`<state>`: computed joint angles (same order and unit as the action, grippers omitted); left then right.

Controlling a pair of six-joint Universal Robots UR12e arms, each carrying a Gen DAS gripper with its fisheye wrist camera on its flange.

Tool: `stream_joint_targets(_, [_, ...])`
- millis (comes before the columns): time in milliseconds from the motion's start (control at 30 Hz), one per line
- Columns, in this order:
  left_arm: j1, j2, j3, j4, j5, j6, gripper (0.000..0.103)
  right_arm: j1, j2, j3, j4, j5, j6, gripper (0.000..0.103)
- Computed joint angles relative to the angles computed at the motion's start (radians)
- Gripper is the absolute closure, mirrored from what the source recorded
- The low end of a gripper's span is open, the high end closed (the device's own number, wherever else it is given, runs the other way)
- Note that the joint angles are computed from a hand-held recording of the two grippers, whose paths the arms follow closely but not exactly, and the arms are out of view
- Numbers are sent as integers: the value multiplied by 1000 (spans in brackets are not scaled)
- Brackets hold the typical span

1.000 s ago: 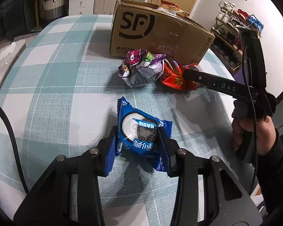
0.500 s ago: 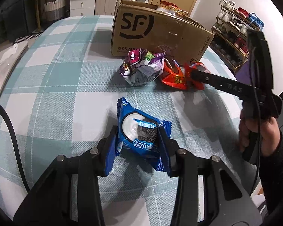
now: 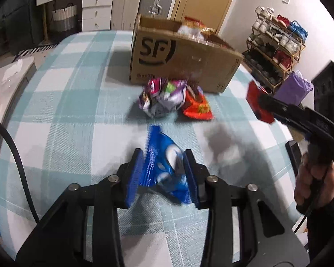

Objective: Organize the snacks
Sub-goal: 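Grasp the red Oreo pack with the right gripper and lift it, then carry both held Oreo packs up and over the SF box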

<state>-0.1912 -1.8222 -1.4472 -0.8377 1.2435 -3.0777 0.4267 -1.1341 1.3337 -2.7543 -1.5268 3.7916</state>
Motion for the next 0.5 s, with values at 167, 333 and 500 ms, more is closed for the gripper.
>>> stream_joint_targets(167, [-10, 0, 14, 10, 19, 22, 70, 18, -18, 10, -46, -4, 13, 54])
stream_joint_targets(333, [3, -8, 17, -67, -41, 2, 70, 28, -26, 22, -33, -14, 28, 54])
stream_joint_targets(500, [16, -7, 1, -66, -84, -7, 64, 36, -32, 45, -39, -11, 26, 54])
